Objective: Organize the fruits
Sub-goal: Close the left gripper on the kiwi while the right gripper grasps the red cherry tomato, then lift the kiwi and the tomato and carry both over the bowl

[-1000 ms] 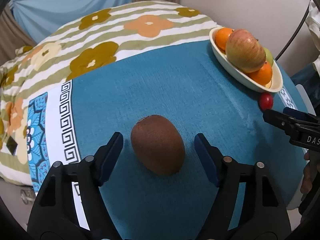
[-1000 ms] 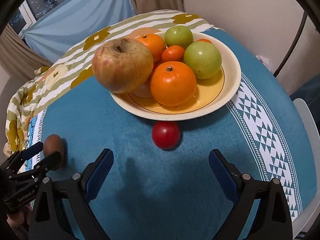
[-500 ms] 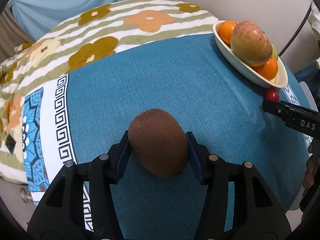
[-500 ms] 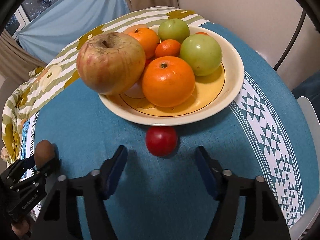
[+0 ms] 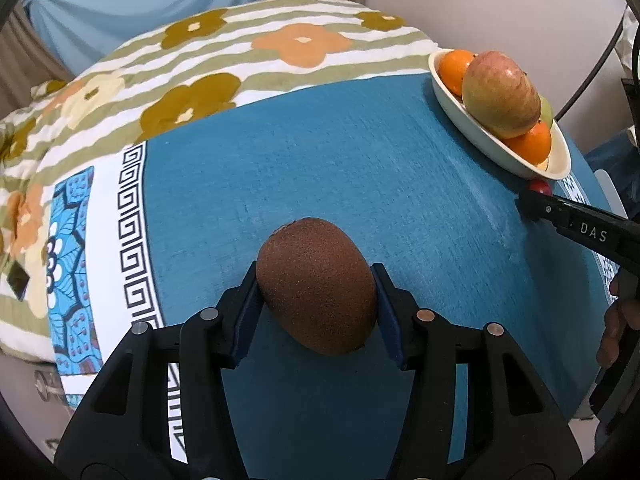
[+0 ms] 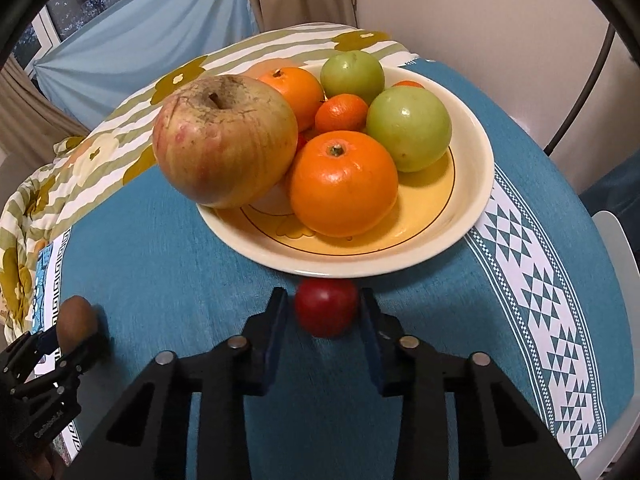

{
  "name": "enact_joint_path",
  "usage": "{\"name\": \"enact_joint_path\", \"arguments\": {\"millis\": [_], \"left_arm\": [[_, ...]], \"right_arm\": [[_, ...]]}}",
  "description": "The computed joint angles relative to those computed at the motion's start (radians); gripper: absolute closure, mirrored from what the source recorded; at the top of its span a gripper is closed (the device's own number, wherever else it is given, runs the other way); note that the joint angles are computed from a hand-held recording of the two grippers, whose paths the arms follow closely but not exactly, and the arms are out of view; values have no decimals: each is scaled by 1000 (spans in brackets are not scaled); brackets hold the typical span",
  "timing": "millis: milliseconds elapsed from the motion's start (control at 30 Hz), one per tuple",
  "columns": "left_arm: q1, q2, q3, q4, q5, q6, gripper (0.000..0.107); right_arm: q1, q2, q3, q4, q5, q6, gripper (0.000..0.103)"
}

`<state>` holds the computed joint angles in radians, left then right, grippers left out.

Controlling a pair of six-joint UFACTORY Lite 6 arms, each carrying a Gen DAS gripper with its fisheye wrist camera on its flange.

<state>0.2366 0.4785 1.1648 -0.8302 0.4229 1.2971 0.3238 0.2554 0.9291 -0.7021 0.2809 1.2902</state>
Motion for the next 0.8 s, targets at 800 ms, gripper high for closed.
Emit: {"name": "enact_joint_path", "arguments": {"millis": [800], "left_arm": [[54, -345, -143, 29, 160, -101, 51]], "right_arm": [[2, -345, -146, 373, 66, -444, 73]]}}
